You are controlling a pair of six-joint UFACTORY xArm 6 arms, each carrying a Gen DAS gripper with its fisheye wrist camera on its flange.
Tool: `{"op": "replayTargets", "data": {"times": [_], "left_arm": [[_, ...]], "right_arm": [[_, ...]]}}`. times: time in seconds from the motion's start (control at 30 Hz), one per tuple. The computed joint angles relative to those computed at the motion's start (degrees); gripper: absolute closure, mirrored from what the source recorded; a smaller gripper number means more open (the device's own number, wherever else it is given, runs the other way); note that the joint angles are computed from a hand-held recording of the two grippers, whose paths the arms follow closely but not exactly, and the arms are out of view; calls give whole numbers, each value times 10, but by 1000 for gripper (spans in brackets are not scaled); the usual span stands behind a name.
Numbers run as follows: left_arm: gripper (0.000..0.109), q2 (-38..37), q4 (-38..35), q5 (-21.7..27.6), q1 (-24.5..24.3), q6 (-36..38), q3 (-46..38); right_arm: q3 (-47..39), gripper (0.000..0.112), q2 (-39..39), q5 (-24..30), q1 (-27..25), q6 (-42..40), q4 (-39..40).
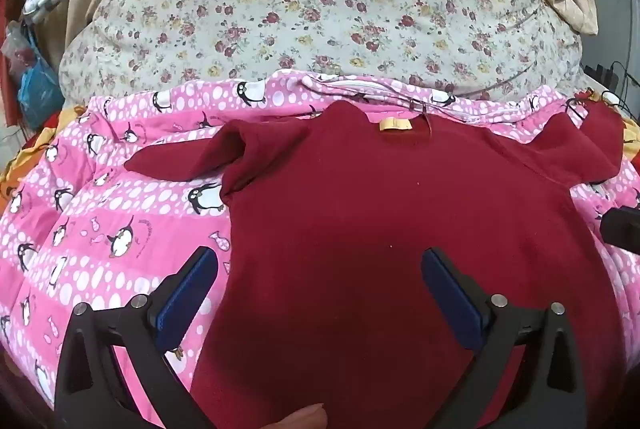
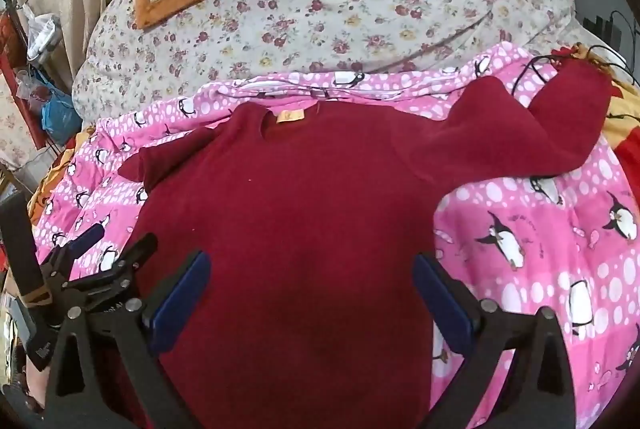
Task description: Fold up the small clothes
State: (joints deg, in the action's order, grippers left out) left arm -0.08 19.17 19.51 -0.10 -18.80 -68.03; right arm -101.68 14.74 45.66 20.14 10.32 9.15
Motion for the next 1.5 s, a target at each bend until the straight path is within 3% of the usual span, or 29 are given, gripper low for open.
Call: {"op": "replayTargets", "data": {"times": [0.23, 0.43, 0.87, 1.5], "left_arm": [[18, 10, -53, 47, 0, 48, -32], [18, 10, -25, 13, 3, 17, -10], [18, 9, -7, 11, 2, 2, -11], [18, 23, -5, 28, -1, 3, -22]], "right_arm": [[-2, 10, 8, -8, 2, 2, 3], [-14, 10, 19, -8, 15, 9, -23], [-24, 10, 25, -7, 20, 20, -48], [-83, 10, 48, 93, 38, 151, -319]]}}
